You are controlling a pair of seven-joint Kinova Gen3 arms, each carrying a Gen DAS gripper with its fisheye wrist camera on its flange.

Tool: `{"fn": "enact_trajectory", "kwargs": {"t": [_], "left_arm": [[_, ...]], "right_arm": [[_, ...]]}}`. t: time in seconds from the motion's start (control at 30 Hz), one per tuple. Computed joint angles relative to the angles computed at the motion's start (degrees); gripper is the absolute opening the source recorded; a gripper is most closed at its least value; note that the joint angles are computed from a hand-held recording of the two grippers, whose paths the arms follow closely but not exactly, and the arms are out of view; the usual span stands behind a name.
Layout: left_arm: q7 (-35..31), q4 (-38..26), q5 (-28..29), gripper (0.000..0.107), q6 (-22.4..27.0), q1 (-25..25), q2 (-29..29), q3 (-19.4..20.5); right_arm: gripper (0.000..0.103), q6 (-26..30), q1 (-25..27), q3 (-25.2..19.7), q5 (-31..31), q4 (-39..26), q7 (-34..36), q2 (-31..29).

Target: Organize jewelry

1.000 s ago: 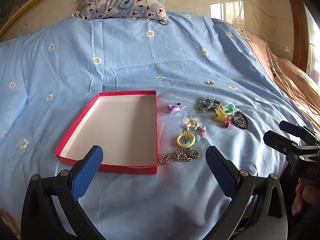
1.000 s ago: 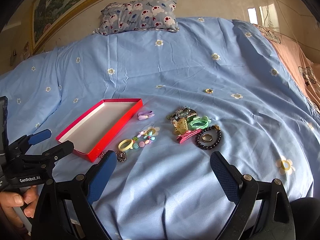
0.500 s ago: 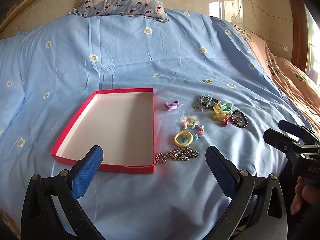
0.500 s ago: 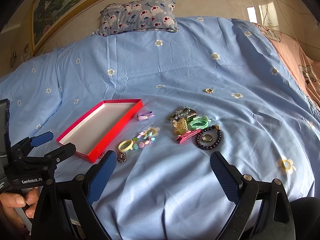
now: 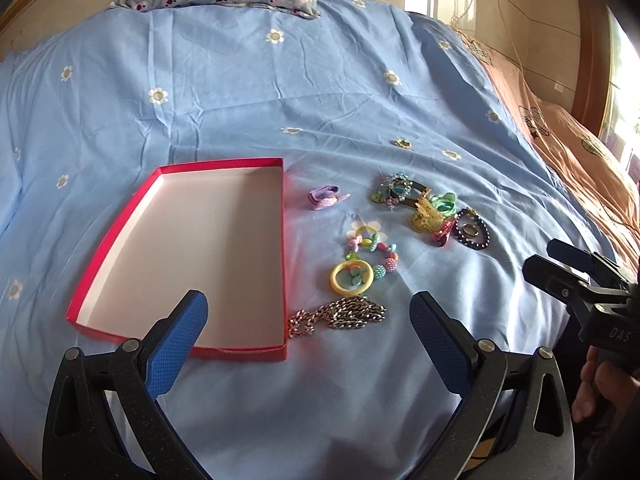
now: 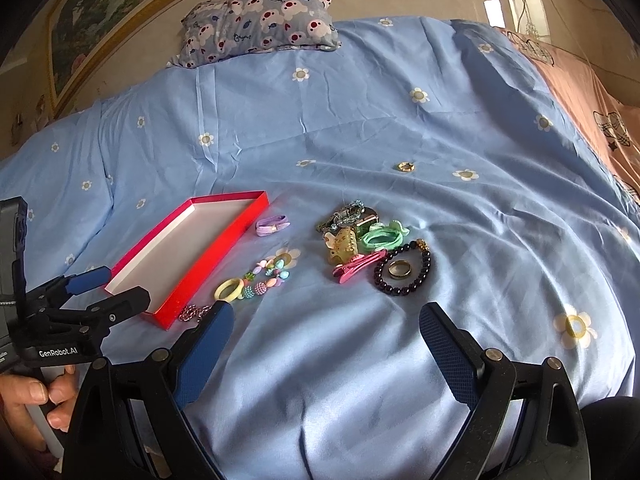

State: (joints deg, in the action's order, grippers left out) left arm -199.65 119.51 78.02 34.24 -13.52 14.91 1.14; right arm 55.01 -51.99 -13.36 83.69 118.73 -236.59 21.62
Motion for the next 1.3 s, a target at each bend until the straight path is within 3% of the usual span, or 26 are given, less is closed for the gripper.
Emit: {"fn": "enact_trajectory", "kwargs": {"t": [0.17, 0.23, 0.4, 0.57, 0.87, 1.07, 1.23, 1.3], "left_arm": [[7.3, -3.6, -6.8, 0.09, 0.3, 1.2, 2.1, 1.1], [9.5, -4.8, -8.9, 0.087, 0.2, 1.3, 3.0, 2.1], [13.7, -7.4, -14.3, 0.078, -0.7, 1.5, 4.9, 4.3], [18.7, -10.2, -20.2, 0.069, -1.2, 1.4, 7.2, 6.4], [29.1, -16.2, -31.3, 0.056, 0.1, 1.6, 11.7, 9.7], [36.1, -19.3, -38.7, 0.03, 1.8, 2.7, 14.4, 10.6], [36.2, -19.7, -39.8, 0.014, 2.0, 1.0, 14.9, 12.8], [36.4, -20.4, -39.9, 0.007, 3.2, 0.3, 15.2, 13.1]], "right_arm": [[0.078, -3.0, 2.3, 0.5, -0.1, -0.1, 1.6, -0.3], [0.066, -4.7, 3.3, 0.8, 0.1, -0.1, 1.9, -0.4], [0.049, -11.1, 7.1, 1.8, 1.6, -0.4, 2.6, -0.3], [0.042, -18.0, 11.4, 2.6, 4.3, -1.3, 1.9, 0.6], [0.041, -27.2, 16.5, 4.8, 2.9, -4.5, 5.0, 3.1], [0.039, -30.9, 18.8, 5.6, 4.0, -5.5, 3.9, 4.2], [0.021, -31.6, 19.4, 6.6, 3.3, -6.2, 4.6, 5.2], [0.019, -31.5, 19.2, 7.0, 3.8, -6.0, 4.2, 5.1]]}}
